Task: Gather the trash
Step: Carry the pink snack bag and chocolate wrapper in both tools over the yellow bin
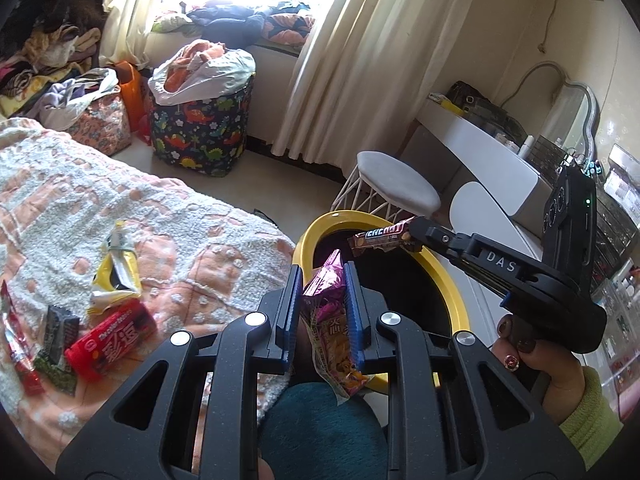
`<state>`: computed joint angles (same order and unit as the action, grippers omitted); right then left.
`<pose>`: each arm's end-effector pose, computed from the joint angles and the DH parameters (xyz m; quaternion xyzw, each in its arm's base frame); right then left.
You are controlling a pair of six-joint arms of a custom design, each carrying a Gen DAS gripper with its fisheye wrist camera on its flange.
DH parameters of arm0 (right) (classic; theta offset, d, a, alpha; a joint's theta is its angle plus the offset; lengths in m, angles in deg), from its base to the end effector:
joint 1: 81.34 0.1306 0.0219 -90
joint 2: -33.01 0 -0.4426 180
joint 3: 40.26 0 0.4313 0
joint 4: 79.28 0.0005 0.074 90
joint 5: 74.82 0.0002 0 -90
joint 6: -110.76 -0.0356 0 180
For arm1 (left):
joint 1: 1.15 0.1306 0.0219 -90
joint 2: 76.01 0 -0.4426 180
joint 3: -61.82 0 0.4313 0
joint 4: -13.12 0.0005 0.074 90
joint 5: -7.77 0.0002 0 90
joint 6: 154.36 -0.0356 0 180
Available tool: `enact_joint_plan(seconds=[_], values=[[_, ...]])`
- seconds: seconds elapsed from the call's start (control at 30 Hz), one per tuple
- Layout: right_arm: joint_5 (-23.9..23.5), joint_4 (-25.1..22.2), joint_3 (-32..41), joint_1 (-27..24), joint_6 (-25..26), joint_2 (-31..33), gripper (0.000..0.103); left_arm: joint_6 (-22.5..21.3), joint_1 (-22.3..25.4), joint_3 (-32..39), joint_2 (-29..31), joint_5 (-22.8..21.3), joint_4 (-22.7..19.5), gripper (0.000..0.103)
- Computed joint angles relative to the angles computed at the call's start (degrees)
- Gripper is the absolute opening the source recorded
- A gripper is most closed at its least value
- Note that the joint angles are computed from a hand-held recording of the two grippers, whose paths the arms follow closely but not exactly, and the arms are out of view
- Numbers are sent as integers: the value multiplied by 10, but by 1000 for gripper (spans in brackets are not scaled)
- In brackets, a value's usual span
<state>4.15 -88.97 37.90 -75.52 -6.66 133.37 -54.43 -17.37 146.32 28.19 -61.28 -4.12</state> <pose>0.5895 0.0664 0.3453 0.1172 0.8634 0.2188 0.4392 0.5937 -0.1865 0.3497 0.1294 0.8740 -0.2578 0.3910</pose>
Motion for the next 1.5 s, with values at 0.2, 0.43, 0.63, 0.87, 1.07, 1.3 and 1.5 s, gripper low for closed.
enact_joint_plan(seconds=[0.2,0.43,0.63,0.87,1.07,1.3,1.5], values=[[10,3,-7,-9,-3,-2,3,-5,-9,7,7,2,-2,15],[16,4,-11,-22,-10,1,3,-11,-18,14,16,4,-5,15],[21,0,-10,-30,-16,6,3,-19,-26,22,26,8,-10,15],[26,-4,-11,-38,-22,12,3,-27,-35,37,43,10,-20,15],[27,-9,-12,-46,-28,18,3,-36,-42,50,58,15,-31,15],[26,-16,-10,-55,-39,27,3,-46,-51,67,78,17,-43,15],[25,-23,-10,-59,-47,32,3,-53,-55,75,90,11,-45,15]])
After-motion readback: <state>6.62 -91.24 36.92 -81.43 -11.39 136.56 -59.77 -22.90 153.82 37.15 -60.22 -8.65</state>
